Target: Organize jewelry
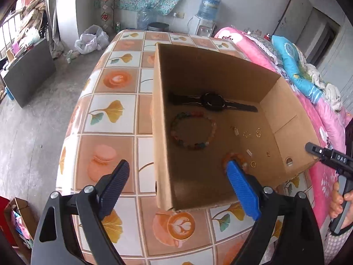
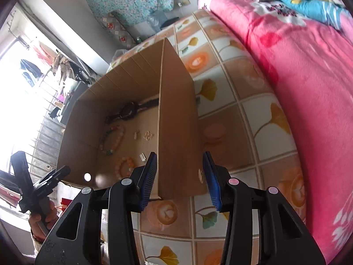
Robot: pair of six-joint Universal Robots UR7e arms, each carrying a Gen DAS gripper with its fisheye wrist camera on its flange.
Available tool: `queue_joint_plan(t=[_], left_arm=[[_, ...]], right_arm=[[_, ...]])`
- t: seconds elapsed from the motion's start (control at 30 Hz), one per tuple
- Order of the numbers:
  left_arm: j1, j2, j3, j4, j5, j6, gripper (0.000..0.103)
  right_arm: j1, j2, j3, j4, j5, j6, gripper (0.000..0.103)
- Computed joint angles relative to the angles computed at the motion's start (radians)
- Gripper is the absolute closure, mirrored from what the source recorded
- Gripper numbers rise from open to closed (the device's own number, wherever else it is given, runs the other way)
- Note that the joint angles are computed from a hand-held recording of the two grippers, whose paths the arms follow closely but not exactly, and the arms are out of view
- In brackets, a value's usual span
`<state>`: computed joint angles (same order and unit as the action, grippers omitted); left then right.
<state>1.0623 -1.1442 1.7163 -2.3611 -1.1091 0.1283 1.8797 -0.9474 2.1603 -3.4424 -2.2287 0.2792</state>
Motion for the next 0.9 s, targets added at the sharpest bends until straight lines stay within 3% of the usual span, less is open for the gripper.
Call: queue_joint_plan(t=[0.03, 0.17, 0.3, 0.57, 0.7, 0.83, 0.9], left_arm=[[0.008, 0.006, -0.012, 0.024, -0.026, -0.018, 0.015], [0.031, 0.028, -0.061, 0.143, -0.141, -0.092, 0.015], [-0.003, 0.003, -0.003, 0.098, -0.077, -0.093, 0.015], [-0.01, -0.087, 0.071, 0.139, -0.084, -0.115, 0.015], [-0.014, -0.132, 0.11, 0.145, -0.097, -0.126, 0.015], [-0.019, -0.153, 0.148, 0.104, -0.09, -0.104, 0.015], [-0.038, -0.172, 0.194, 0.018, -0.043, -0.062, 0.014]], right_arm=[[-0.006, -0.005, 0.008, -0.014, 0.034, -0.003, 0.073], [0.02, 0.012, -0.012, 0.003, -0.023, -0.012, 0.079], [0.032, 0.009, -0.008, 0.02, -0.041, 0.016, 0.08], [0.067, -0.004, 0.075, -0.034, -0.027, 0.095, 0.08], [0.1, 0.007, 0.099, -0.074, -0.056, 0.117, 0.079], [0.096, 0.015, 0.111, -0.115, -0.049, 0.109, 0.078], [0.105, 0.027, 0.117, -0.159, -0.069, 0.098, 0.073]])
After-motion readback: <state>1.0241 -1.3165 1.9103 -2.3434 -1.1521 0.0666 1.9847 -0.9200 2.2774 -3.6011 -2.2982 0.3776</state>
